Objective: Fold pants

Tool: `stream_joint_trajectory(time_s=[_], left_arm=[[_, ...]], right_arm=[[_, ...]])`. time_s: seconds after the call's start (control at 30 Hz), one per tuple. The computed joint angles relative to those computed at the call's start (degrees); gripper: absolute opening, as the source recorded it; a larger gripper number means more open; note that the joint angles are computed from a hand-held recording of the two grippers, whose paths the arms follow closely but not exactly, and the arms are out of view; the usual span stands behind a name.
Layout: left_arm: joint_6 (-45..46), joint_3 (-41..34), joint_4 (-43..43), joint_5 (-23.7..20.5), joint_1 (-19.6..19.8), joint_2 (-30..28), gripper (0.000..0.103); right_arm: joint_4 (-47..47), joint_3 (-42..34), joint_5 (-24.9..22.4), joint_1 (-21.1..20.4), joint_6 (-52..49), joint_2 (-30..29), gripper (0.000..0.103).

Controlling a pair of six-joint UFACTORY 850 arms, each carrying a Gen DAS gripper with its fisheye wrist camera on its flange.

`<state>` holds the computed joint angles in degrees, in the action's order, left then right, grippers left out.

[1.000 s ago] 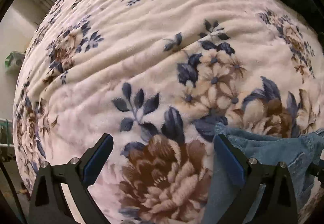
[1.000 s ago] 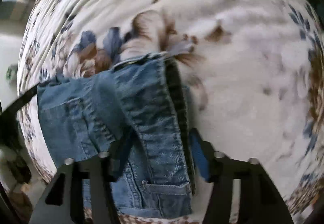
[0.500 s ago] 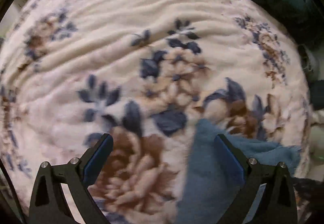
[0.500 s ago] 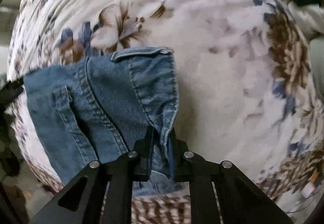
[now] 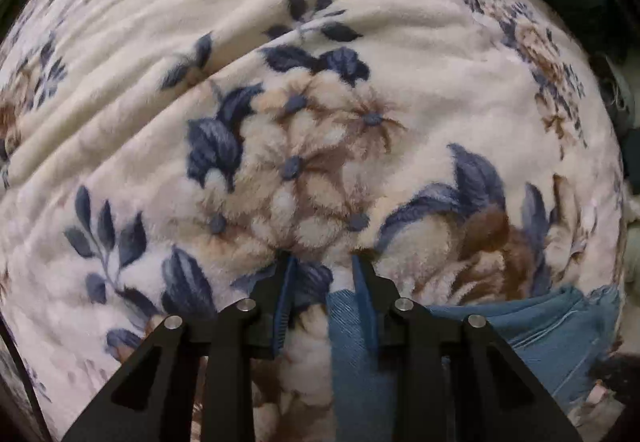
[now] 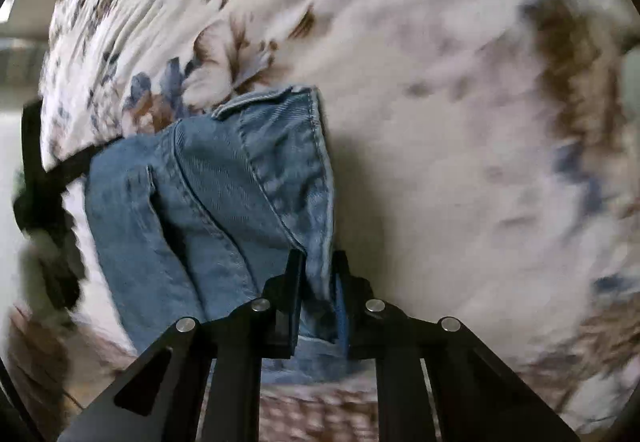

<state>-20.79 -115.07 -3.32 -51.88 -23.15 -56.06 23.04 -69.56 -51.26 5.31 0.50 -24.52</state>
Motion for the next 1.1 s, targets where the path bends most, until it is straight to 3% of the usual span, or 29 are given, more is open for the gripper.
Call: stream_joint_trajectory(time_s=[0.1, 0.17, 0.23, 0.3, 0.43, 0.53, 0.57, 0.63, 0.67, 0.73, 0.8, 0.87, 0.97, 1.03, 1.1], left_arm=[[-0.5, -2.6, 1.6, -1.5, -0.6, -1.2, 0.029], [-1.5, -2.5, 0.6, -1.1, -0.4, -0.3, 0.029], [-2.7, 0.9, 0.4, 0.5, 0.3, 2.7, 0.039], [-3.6, 5.4, -0.6, 3.5, 0.8, 6.3, 0.049], [-5.2, 15.1, -1.7, 8.0, 1.4, 13.4, 0.053], [-4.4, 20.9, -3.9, 9.8, 1.8, 16.6, 0.053], [-4.3, 21.6, -4.7, 10.0, 1.7, 16.7, 0.053], [-4.1, 22.9, -6.1, 9.9, 1.4, 17.0, 0.053], [-3.5, 23.6, -7.0, 9.9, 1.6, 17.3, 0.053], [-2.4, 23.5, -9.1, 10.1, 1.8, 17.1, 0.053], [0.2, 23.3, -13.3, 10.7, 2.2, 16.8, 0.054], [1.8, 21.6, -16.6, 10.8, 2.5, 15.2, 0.056], [3.2, 18.3, -19.3, 9.6, 3.0, 12.1, 0.057], [5.1, 15.9, -22.0, 8.1, 3.7, 9.5, 0.057], [6.7, 14.8, -23.5, 7.9, 4.1, 8.1, 0.057]], right_arm=[[3.8, -0.2, -5.0, -2.7, -0.9, -2.6, 0.009], [8.3, 0.6, -4.4, -3.9, -3.2, -2.5, 0.019], [6.8, 1.0, -3.3, -4.0, -3.2, -1.4, 0.061], [9.7, 3.0, -2.5, -5.6, -5.2, 0.3, 0.074], [16.6, 7.2, -4.1, -8.4, -9.0, 0.1, 0.074], [31.9, 12.1, -6.2, -9.3, -19.1, -2.5, 0.072], [36.9, 14.1, -5.4, -9.2, -21.5, -2.5, 0.067], [39.7, 16.6, -2.8, -8.8, -22.1, -0.2, 0.038], [37.5, 17.0, -0.8, -8.5, -20.1, 2.3, 0.030], [34.6, 17.8, 0.2, -9.4, -16.0, 6.9, 0.027], [26.0, 18.1, 1.6, -9.4, -10.8, 9.8, 0.027], [23.9, 19.3, 1.2, -10.2, -8.9, 8.8, 0.028], [22.7, 17.4, -0.7, -9.7, -9.2, 4.5, 0.043], [15.7, 14.0, -0.4, -7.4, -7.0, 3.2, 0.064], [10.1, 12.1, 0.4, -6.1, -4.7, 3.1, 0.067]])
